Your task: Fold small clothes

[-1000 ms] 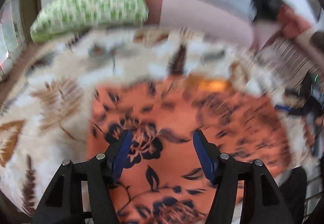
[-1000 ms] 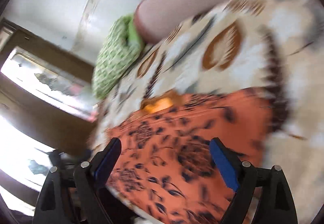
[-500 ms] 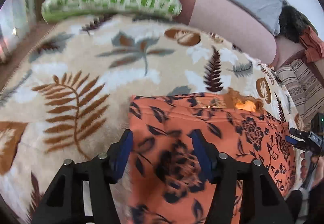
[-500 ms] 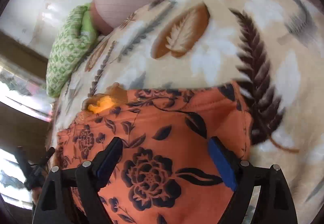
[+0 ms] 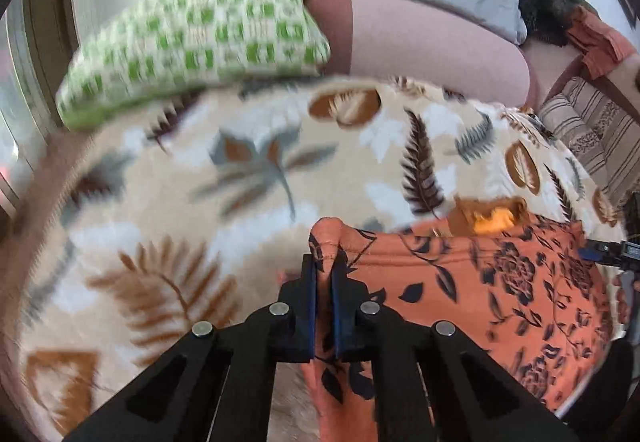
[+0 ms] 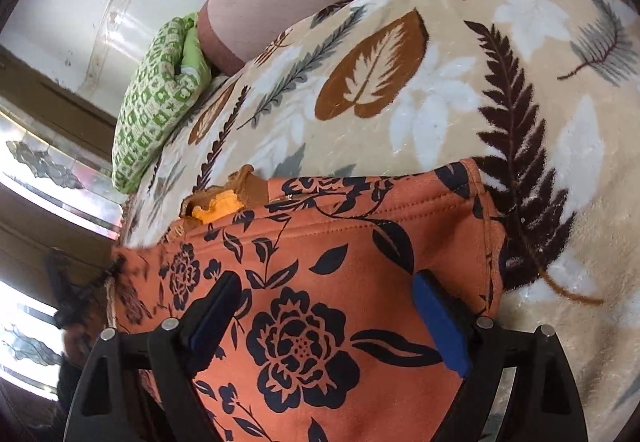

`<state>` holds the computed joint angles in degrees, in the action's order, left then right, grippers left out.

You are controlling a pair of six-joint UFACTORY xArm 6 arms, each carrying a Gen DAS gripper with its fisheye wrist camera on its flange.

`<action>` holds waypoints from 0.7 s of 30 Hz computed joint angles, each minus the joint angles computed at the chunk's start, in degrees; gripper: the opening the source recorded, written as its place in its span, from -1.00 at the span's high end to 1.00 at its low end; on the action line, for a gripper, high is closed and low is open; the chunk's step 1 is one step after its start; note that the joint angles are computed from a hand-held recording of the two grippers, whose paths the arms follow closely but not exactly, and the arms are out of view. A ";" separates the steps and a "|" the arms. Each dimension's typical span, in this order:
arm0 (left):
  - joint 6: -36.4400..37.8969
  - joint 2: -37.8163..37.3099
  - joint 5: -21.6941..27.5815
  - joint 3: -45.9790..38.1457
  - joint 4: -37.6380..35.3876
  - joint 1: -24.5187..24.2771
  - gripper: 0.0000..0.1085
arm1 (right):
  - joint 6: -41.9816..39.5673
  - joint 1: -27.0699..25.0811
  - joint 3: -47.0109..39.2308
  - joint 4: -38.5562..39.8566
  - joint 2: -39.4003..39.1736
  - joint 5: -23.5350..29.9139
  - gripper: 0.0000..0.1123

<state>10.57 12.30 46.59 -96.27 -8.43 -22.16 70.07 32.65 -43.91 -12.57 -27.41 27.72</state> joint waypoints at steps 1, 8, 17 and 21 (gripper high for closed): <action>-1.63 1.30 0.24 -0.84 2.32 0.04 0.89 | 1.04 0.13 0.04 -0.97 0.13 -0.09 -0.60; -7.04 1.47 -0.74 2.99 9.13 0.03 0.39 | 4.34 1.07 -2.11 -3.92 -0.77 2.87 -0.62; 3.17 -14.85 5.90 15.30 -5.45 -2.15 0.02 | -2.89 -4.93 0.68 2.90 -0.18 0.89 -0.61; -1.17 -17.45 8.65 22.61 1.24 -4.43 0.02 | -2.51 -9.37 2.51 7.59 -2.36 -2.96 -0.61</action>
